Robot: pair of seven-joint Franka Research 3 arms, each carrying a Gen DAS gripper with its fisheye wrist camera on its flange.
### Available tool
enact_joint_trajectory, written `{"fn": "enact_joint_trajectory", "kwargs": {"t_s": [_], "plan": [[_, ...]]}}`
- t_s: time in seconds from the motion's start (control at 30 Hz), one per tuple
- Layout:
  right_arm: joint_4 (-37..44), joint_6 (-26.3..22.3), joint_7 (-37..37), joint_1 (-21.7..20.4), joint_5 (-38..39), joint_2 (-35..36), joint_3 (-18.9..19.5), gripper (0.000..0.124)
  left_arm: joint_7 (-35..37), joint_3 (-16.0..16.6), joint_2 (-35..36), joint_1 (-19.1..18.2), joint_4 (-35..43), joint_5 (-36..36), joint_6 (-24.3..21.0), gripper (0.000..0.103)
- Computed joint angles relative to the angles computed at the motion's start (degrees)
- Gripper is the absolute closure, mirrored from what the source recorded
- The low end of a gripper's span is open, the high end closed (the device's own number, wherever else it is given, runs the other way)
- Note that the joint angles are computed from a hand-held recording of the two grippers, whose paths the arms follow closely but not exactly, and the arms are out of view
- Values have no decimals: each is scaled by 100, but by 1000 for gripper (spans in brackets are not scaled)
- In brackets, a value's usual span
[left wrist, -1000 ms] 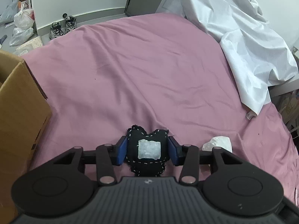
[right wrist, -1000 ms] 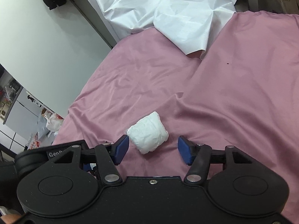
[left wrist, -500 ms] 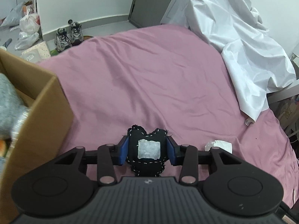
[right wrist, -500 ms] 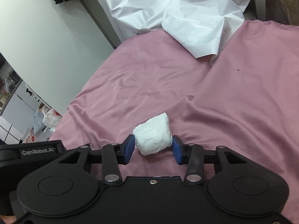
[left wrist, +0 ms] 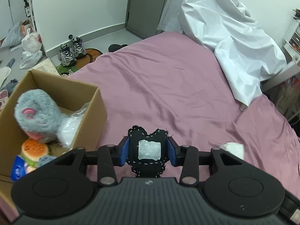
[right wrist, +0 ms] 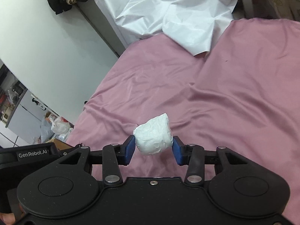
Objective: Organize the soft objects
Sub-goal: 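Carry black patch and white paper ball toward the box with both grippers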
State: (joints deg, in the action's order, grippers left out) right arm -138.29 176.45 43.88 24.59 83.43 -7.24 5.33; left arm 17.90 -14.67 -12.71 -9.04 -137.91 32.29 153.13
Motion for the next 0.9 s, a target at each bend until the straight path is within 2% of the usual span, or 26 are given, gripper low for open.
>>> {"fn": "enact_joint_trajectory", "kwargs": {"t_s": [0.03,0.13,0.2,0.3,0.4,0.6,0.73,0.9], "plan": [[-116,115,228,-7,-215,-117,51,82,80,13,-71,-32,-27,-47,-34,62],[-274,257,200,107,-64,-394,-1,82,286,-7,-313,-97,-76,-114,-230,61],[-455,222,779,54,-560,-604,24,82,455,17,-500,-161,-125,-265,-304,61],[-601,252,839,251,-602,-921,-141,81,607,7,-779,-192,-204,-389,-335,61],[-784,261,1299,284,-1081,-1236,-142,81,712,-11,-1030,-215,-262,-520,-379,61],[-1155,143,2483,39,-2188,-1849,100,81,809,-74,-1570,-241,-450,-669,-468,61],[-1346,145,2919,60,-2606,-2174,129,81,905,-78,-1878,-307,-577,-818,-568,61],[-1578,-91,3672,-272,-3293,-2587,459,81,1044,-76,-2248,-401,-731,-984,-641,61]]}}
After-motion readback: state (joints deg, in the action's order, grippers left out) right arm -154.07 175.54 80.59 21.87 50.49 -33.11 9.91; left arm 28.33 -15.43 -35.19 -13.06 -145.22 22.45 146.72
